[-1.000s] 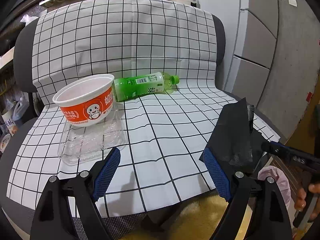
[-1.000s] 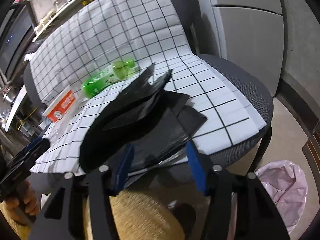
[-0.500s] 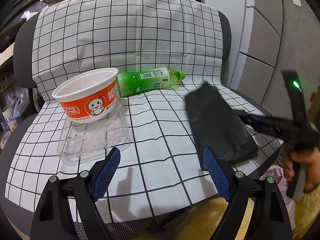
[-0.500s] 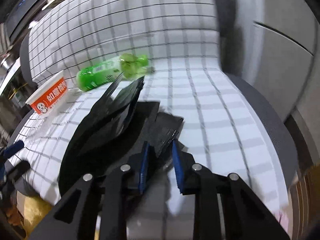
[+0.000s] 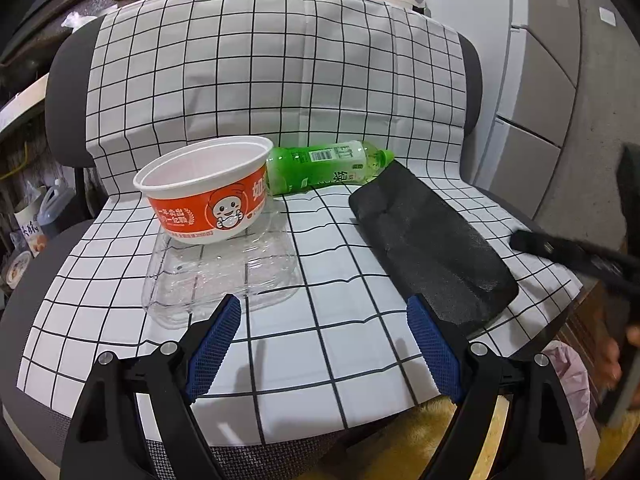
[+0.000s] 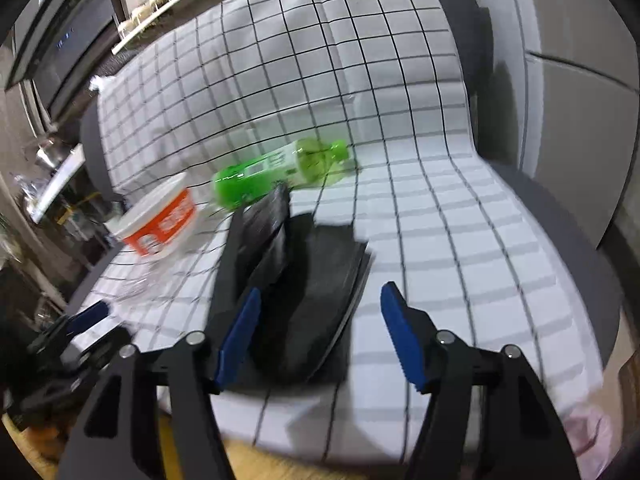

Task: Collect trash

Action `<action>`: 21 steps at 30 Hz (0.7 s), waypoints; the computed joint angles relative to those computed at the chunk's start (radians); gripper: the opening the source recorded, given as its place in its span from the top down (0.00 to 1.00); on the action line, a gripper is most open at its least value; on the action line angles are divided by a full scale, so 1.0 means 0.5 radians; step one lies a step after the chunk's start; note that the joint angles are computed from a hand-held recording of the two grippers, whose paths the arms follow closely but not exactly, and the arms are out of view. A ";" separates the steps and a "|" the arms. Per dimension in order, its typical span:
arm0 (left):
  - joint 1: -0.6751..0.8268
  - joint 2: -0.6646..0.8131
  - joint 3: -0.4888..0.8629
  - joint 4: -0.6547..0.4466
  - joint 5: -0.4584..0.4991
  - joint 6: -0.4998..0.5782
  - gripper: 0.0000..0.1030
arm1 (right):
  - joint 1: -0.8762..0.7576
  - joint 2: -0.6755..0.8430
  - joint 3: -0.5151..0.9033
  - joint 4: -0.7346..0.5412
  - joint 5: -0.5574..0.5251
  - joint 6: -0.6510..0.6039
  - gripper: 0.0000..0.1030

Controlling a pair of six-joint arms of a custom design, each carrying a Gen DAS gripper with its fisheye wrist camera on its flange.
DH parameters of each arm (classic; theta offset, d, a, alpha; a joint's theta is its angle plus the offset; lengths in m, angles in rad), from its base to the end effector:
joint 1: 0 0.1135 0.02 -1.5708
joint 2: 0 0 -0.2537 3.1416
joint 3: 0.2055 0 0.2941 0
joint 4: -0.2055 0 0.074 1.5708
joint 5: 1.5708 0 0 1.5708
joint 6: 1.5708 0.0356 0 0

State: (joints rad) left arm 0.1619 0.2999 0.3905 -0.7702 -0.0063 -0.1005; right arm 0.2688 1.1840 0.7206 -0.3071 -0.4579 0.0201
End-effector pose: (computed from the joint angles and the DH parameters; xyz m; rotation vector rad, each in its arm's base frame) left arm 0.1423 0.0235 0.2054 -0.2978 2.2309 0.0401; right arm 0.2703 0.0908 0.1997 -0.5166 2.2822 0.6788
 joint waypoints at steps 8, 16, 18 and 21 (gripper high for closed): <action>-0.113 -0.098 0.016 -0.092 -0.103 -0.039 0.18 | 0.163 -0.156 -0.162 0.006 0.070 0.122 0.35; 0.063 -0.135 0.034 -0.122 -0.025 0.019 0.18 | 0.404 -0.448 -0.250 0.057 0.335 -0.001 0.45; 0.095 -0.140 0.038 -0.119 0.000 0.032 0.18 | 0.452 -0.442 -0.226 0.049 0.323 -0.047 0.45; 0.149 -0.150 0.036 -0.123 0.047 0.050 0.18 | 0.527 -0.344 -0.168 0.058 0.295 -0.105 0.45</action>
State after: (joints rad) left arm 0.2367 0.2247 0.4086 -0.8318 0.0171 -0.0757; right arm 0.5322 1.0121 0.6365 -0.2781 -0.3103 -0.0322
